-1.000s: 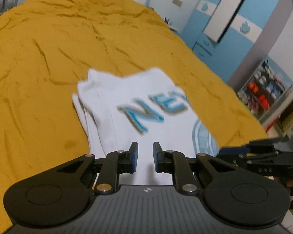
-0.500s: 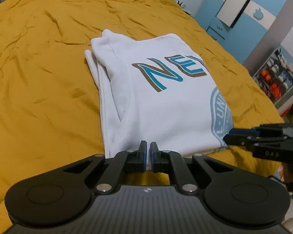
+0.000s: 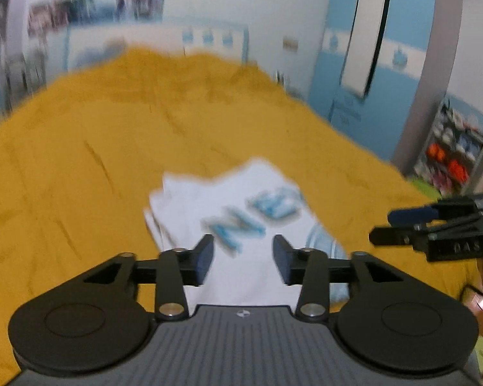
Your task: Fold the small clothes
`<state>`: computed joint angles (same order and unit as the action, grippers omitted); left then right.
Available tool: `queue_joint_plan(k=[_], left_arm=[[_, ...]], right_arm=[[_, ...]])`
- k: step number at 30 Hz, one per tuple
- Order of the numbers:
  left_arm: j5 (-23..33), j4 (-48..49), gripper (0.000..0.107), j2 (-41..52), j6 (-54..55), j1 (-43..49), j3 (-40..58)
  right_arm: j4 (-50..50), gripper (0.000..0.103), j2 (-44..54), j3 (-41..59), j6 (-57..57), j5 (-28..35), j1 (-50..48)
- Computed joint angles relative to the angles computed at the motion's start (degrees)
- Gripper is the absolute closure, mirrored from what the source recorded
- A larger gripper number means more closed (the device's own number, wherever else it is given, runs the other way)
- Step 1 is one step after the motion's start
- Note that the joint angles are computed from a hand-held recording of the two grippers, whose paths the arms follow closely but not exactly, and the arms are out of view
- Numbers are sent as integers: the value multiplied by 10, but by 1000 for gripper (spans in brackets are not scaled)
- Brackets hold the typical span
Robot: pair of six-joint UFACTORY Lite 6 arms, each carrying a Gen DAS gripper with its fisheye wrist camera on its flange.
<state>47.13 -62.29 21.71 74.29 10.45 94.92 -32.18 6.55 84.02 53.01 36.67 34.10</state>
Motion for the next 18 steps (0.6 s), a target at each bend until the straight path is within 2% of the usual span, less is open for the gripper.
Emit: queue_joint_plan(k=[3,5,8,12,15,18], left_arm=[[-51,-85,36,-61,64,-2,-56],[-84,-138,15,-97,104,-7,-91],[-134,-247,5,-160,222,-17,-168],[-191,-345,5,-227,333,-39,-245],[-187,-352,5,-253,332,-37,-275],[-207,-341,5,-271,321,-46,-299]], right_arm=[[-82,37,-17,12,67,21,32],[-134,28,-31,10,114,32,55],[-209,24,-48,0,189,60,95],[-303,22,-63,-22,280,119,158],[-334,21,-71,-39,325,154,197],[-357,21,-64,-46,373,225,248]])
